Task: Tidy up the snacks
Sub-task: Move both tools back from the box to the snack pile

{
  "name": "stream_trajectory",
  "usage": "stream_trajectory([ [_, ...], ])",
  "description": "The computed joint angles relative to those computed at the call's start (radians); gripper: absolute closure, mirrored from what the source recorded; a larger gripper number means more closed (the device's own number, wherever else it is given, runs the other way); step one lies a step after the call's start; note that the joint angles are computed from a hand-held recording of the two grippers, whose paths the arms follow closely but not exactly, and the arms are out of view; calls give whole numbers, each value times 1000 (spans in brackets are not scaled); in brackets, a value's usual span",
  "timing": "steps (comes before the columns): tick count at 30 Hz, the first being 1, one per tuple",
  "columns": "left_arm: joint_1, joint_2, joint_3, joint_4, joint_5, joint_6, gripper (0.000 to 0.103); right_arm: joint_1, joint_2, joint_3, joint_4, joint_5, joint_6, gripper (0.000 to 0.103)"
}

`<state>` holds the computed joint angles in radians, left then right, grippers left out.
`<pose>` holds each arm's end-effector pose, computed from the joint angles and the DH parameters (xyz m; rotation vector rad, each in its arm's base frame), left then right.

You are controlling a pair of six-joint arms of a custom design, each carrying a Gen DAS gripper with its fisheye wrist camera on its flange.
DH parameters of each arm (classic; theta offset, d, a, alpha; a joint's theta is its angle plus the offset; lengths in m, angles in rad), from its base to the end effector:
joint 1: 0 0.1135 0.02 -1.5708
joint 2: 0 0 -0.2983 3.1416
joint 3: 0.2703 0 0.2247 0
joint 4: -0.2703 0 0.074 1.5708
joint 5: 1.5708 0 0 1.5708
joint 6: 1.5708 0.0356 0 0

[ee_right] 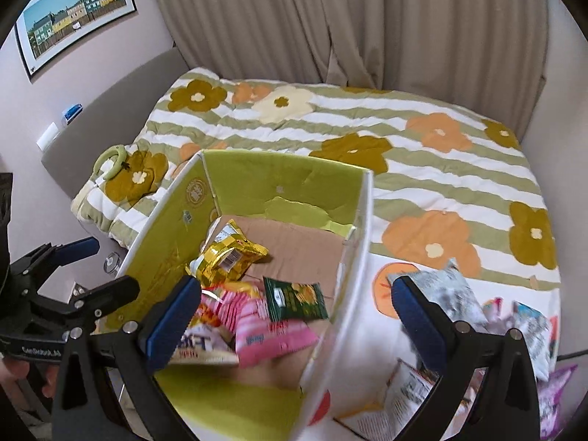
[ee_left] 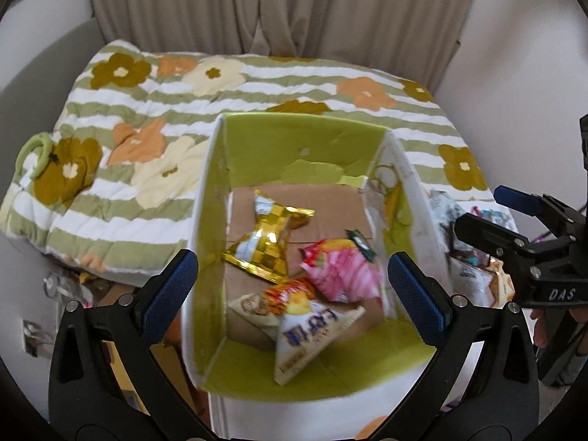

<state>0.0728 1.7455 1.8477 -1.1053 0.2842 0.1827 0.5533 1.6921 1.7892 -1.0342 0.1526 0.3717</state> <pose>0.3391 0.0147 0.3978 0.2446 2.5227 -0.2652 0.2840 0.1690 0.4023 -0.1644 2.4975 0.1949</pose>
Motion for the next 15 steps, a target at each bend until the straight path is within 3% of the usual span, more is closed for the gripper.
stream_trajectory([
  [8,-128,-174,-91,3,-30,-73,1,62,-220,-116,-77,132,42,0],
  [15,-381,-311,-196,36,-194,-277,0,-11,-449,-238,-162,172,47,0],
])
